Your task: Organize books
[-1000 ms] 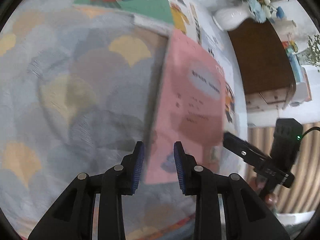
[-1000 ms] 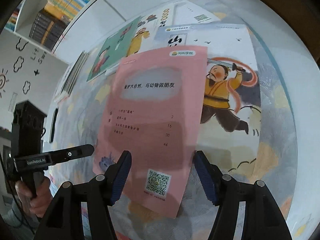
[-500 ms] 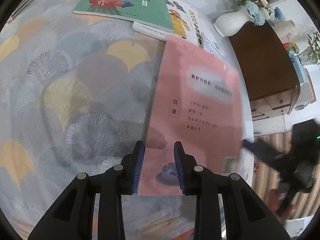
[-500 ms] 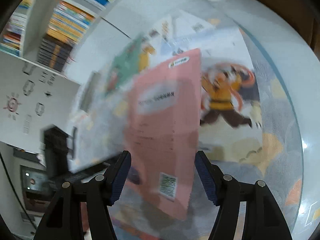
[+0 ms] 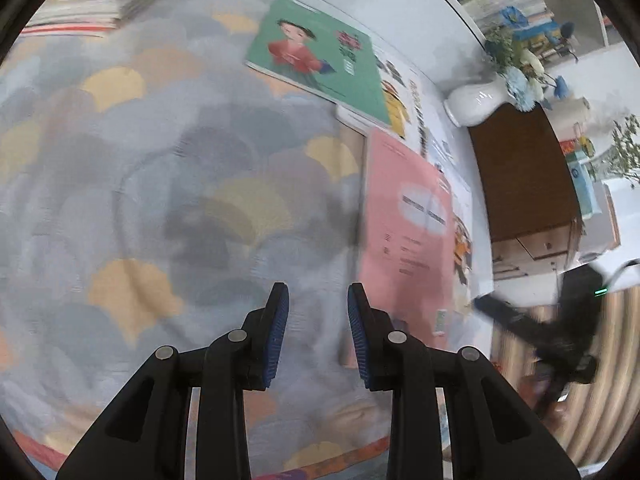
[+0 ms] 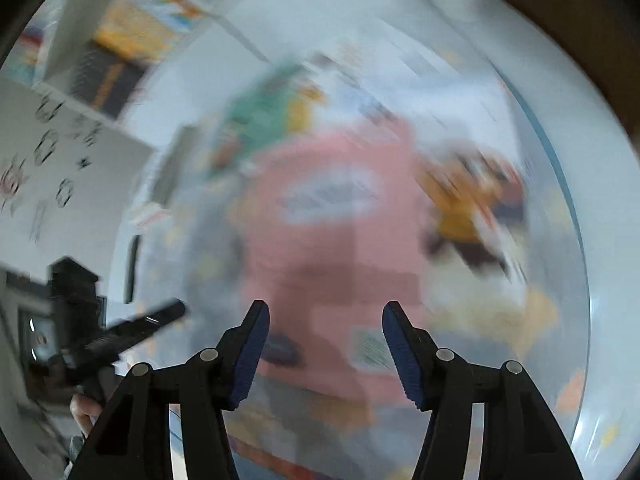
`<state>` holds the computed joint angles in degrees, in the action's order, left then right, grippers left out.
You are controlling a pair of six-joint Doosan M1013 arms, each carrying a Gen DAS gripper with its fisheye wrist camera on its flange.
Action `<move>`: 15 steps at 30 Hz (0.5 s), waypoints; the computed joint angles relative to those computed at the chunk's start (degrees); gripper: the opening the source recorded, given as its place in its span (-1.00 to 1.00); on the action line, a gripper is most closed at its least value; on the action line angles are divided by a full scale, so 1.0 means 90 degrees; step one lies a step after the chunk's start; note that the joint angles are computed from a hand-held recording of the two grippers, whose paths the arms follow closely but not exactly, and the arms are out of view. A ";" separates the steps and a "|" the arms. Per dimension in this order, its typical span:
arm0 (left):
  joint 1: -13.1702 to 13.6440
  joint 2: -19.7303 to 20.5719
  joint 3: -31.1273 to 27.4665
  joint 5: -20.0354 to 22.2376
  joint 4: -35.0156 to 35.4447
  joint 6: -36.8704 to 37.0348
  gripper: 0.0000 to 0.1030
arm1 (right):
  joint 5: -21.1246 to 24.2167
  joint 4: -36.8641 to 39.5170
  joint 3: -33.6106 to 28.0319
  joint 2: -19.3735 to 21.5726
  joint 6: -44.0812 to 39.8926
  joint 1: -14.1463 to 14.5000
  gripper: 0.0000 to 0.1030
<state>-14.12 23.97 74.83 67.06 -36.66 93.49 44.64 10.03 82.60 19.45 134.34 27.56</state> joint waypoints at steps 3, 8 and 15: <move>-0.0181 0.0117 -0.0101 0.0201 0.0073 0.0166 -0.49 | -0.0332 0.0192 0.0499 -0.0169 0.0396 -0.0046 0.11; -0.0423 0.0291 -0.0231 0.0253 0.0338 0.0092 -0.49 | -0.1038 0.0597 0.0861 -0.0231 0.0263 -0.0129 0.15; -0.0405 0.0282 -0.0137 0.0238 0.0177 0.0142 -0.47 | -0.0805 0.1110 0.0484 -0.0024 -0.0597 -0.0114 0.30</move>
<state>-17.77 26.50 73.60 69.21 -35.07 94.77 37.39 20.02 86.96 19.24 128.96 26.53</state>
